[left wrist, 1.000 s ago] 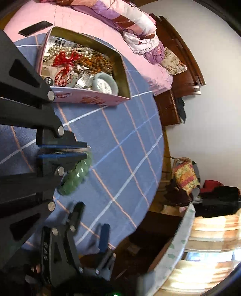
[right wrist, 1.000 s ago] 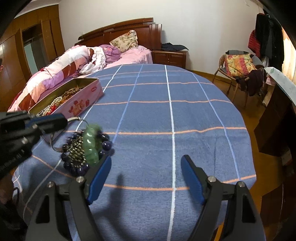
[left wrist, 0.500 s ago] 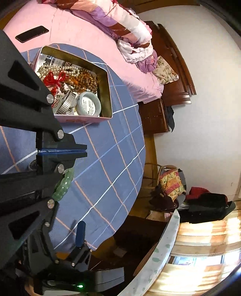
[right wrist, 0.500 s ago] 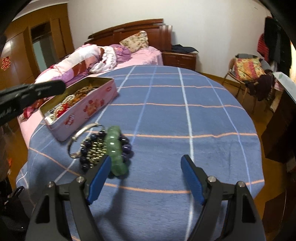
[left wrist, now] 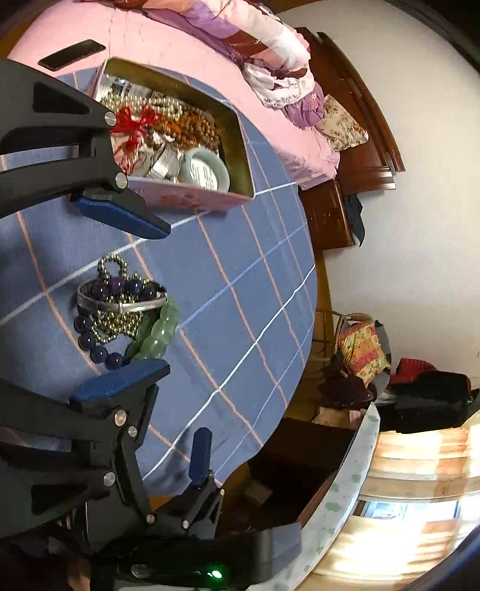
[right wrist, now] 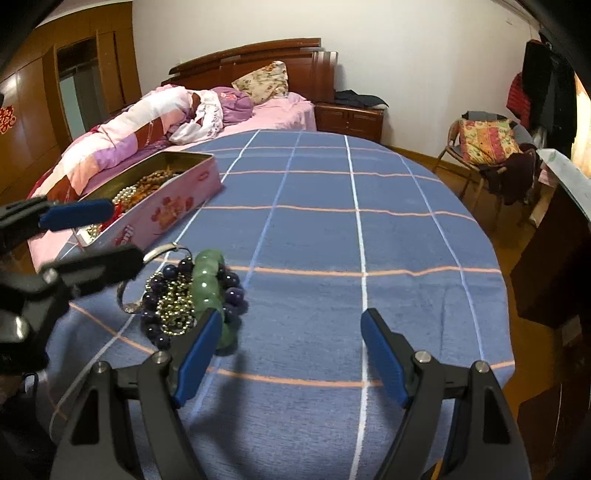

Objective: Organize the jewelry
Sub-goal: 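Grasp the silver bangle with the left gripper while the right gripper grasps the green jade bracelet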

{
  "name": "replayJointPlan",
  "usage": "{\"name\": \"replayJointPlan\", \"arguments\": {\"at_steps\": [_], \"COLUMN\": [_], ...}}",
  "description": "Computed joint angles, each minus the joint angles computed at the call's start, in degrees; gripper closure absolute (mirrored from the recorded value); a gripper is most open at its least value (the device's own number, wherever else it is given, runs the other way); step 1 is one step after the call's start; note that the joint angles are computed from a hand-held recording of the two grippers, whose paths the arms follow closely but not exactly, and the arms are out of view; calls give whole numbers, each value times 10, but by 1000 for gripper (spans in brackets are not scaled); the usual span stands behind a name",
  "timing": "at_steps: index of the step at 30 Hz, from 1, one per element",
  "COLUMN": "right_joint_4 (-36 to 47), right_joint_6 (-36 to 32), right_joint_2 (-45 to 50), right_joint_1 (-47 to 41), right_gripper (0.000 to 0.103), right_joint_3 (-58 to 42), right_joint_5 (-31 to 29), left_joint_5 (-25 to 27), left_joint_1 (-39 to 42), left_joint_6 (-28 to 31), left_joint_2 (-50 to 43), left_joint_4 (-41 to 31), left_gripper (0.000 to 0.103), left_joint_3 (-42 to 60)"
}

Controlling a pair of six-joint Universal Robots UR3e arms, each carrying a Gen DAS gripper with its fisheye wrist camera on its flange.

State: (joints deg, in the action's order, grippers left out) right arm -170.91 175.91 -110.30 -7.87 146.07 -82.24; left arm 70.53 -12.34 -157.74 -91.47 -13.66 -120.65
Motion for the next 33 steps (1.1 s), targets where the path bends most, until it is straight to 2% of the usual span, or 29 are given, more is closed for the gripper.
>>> {"name": "replayJointPlan", "arguments": {"at_steps": [2, 3, 4, 6, 9, 14, 19, 25, 27, 30, 31, 33], "right_joint_4": [0, -3, -7, -6, -13, -17, -20, -21, -30, -25, -23, -21], "right_joint_6": [0, -1, 0, 1, 4, 7, 10, 5, 6, -3, -6, -11], "right_joint_2": [2, 5, 10, 8, 12, 13, 20, 38, 65, 99, 107, 119], "right_joint_1": [1, 4, 7, 3, 10, 14, 30, 42, 55, 68, 71, 68], "right_gripper": [23, 23, 23, 23, 23, 23, 23, 23, 28, 45, 52, 77], "right_joint_3": [-2, -3, -4, -1, -1, -2, -7, -25, -38, -59, -63, -70], "right_joint_5": [0, -4, -10, -2, -10, -9, -15, 3, -2, 0, -3, 9], "left_joint_5": [12, 20, 27, 20, 38, 19, -5, -12, -9, -12, -12, -17], "left_joint_1": [-11, -17, -21, -17, -17, 4, 20, 44, 48, 55, 56, 63], "left_joint_6": [9, 10, 12, 19, 7, 4, 8, 3, 1, -3, -4, -5], "left_joint_2": [-23, -35, -47, -66, -55, 26, 72, 73, 62, 54, 52, 53], "left_joint_4": [6, 10, 3, -34, -6, 32, 18, 6, 3, -7, -10, -13], "left_gripper": [36, 48, 70, 96, 96, 96, 96, 96, 96, 96, 96, 96], "left_joint_3": [6, 9, 17, 35, 17, -17, -19, -15, -8, -4, -2, -3]}}
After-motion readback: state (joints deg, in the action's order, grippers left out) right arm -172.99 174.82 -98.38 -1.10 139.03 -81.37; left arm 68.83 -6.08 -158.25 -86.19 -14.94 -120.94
